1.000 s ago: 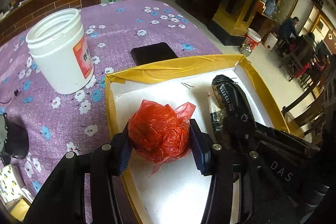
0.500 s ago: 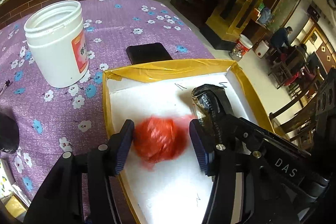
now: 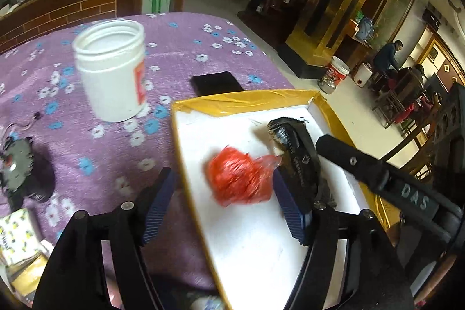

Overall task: Organize soft objects
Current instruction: 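Open the left tool to drop the red bag while the right tool releases the black packet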

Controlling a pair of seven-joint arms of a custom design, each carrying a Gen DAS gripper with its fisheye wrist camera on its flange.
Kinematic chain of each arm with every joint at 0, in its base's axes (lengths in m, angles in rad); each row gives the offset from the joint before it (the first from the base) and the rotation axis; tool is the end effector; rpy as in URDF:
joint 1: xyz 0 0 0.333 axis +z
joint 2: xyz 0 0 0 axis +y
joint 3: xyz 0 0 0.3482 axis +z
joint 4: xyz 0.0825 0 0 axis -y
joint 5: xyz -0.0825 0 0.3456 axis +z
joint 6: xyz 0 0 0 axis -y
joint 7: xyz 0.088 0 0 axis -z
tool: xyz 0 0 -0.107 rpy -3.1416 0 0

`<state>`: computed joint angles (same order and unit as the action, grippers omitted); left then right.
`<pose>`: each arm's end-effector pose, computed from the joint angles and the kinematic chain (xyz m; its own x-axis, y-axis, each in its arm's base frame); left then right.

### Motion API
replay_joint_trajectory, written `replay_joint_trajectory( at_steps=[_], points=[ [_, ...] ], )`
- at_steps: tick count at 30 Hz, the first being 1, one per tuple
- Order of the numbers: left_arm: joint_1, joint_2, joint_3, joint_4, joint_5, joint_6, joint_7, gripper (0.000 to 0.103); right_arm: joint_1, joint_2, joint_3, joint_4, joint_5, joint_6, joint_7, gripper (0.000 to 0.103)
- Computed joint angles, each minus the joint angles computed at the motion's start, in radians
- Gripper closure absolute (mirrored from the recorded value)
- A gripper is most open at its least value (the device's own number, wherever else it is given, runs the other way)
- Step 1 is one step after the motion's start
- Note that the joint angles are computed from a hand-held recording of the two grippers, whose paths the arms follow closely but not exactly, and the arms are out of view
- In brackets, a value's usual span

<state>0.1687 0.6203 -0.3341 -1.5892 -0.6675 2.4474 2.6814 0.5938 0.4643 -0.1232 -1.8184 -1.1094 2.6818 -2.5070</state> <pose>0.7030 -0.0697 0.3638 -0.6971 -0.6692 0.2574 -0.6602 0.4589 -0.5946 0.5672 0.3317 0.3669 -0.5433 -0.7421 -0.3926 -0.4759 0.6574 -0.5842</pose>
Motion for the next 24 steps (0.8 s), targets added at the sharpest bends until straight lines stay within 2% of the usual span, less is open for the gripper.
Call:
replay_joint_trajectory(
  at_steps=[6,10,18,24],
  points=[
    [0.065,-0.053,-0.01,-0.096,-0.061,0.053,0.113,0.034,0.015,0.016,0.004,0.032,-0.012,0.008,-0.025,0.048],
    [0.118,-0.109,-0.014,-0.174,-0.141,0.066,0.243,0.034,0.032,0.034,0.006,0.068,-0.013,0.003,-0.071,0.048],
    [0.167,-0.164,0.069,-0.203,-0.241,-0.065,0.329,0.034,0.094,0.093,0.011,0.185,0.029,-0.048,-0.231,0.048],
    [0.201,-0.138,0.13,-0.163,-0.262,-0.098,0.302,0.034,0.136,0.16,0.006,0.288,0.031,0.016,-0.338,0.048]
  ],
)
